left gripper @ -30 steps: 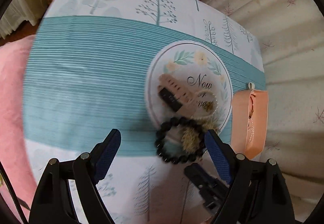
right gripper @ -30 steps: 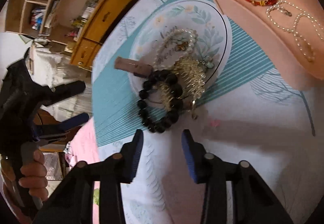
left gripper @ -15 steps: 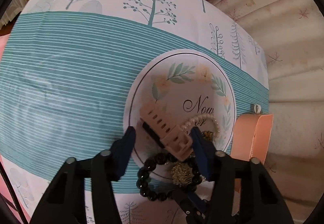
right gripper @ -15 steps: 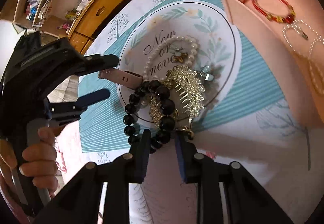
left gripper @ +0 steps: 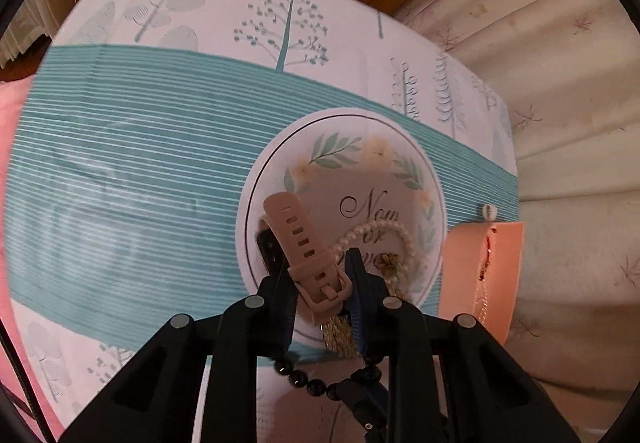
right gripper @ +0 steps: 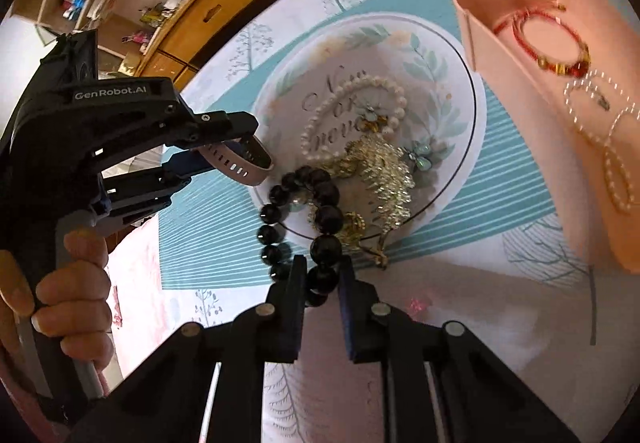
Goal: Organize jewelry
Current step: 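Grasp the pink watch with the left tool while the right tool grasps the black bead bracelet, then carry the watch and bead bracelet into the pink box and release both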
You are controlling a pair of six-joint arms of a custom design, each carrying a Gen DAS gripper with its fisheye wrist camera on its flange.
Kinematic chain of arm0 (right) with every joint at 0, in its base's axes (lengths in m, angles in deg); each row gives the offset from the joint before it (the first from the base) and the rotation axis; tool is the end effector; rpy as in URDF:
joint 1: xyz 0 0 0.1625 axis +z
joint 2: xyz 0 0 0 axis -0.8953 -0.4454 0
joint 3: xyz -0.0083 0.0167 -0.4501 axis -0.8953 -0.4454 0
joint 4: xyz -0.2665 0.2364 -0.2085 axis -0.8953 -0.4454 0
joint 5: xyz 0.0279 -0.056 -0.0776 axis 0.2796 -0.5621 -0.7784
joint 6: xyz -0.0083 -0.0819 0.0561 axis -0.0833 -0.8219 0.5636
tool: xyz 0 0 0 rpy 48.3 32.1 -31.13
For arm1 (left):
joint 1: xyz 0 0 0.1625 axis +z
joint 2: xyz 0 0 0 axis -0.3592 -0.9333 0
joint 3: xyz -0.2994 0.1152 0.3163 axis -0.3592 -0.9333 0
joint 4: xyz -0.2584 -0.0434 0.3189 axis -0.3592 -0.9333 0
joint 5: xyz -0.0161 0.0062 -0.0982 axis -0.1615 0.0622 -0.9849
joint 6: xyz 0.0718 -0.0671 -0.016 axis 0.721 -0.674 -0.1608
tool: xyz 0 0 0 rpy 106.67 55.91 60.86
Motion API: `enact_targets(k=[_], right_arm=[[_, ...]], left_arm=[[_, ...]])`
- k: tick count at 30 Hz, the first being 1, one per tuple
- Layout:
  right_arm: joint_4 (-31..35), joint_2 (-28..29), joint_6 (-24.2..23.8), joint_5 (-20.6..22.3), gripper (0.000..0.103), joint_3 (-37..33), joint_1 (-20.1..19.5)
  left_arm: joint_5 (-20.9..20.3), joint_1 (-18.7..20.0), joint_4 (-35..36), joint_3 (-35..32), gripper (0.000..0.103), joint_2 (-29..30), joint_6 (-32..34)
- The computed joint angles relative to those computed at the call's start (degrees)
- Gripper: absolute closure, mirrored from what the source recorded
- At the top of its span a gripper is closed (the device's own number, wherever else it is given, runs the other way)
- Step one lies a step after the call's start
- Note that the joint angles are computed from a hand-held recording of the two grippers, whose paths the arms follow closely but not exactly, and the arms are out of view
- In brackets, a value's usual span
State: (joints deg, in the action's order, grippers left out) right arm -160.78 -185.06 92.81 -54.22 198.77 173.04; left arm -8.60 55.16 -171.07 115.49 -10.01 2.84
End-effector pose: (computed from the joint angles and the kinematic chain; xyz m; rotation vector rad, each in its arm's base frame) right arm 0.1934 -0.2874 0.2760 -0.4387 -2.7245 0.7015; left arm -0.3931 -0.4546 0.1085 0.1731 2.7985 -0.0452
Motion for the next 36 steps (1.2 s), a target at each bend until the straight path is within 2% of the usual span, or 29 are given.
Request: enact_targets(k=[7, 11, 16, 18, 22, 29, 33, 36], right_arm=[[3.08, -0.14, 3.41, -7.25, 0.088, -1.90, 8.44], [7.12, -0.73, 6.89, -12.67, 0.088, -3.35, 14.50], [16.33, -1.58, 13.29, -21.49, 0.088, -5.53, 22.23], [22.09, -2.53, 16.88, -25.16, 0.088, -6.38, 25.48], [33.31, -5.22, 22.00, -29.80, 0.088, -8.19, 30.60], [53.00, -9.92, 29.09, -33.45, 0.088, -13.40, 35.95], [60.08, -12.55, 30.01, -34.07, 0.088, -15.72, 36.98], [61.74, -15.11, 27.06, -33.86, 0.088, -16.50, 36.50]], left_arm=[[1.16, -3.07, 1.95, 2.71, 0.082, -6.39, -0.62], [1.60, -5.74, 2.93, 5.43, 0.082, -11.17, -1.74], [1.59, -9.89, 4.45, 9.09, 0.082, -16.50, -1.24], [1.26, -11.55, 5.02, 10.40, 0.082, -18.13, -0.61], [0.54, -14.78, 5.36, 12.15, 0.082, -19.84, 0.65], [-2.89, -18.13, 2.98, 12.24, 0.082, -18.84, 1.10], [-4.11, -19.73, 1.55, 10.84, 0.082, -16.23, 2.01], [-4.72, -20.62, -0.16, 9.25, 0.082, -13.57, 2.23]])
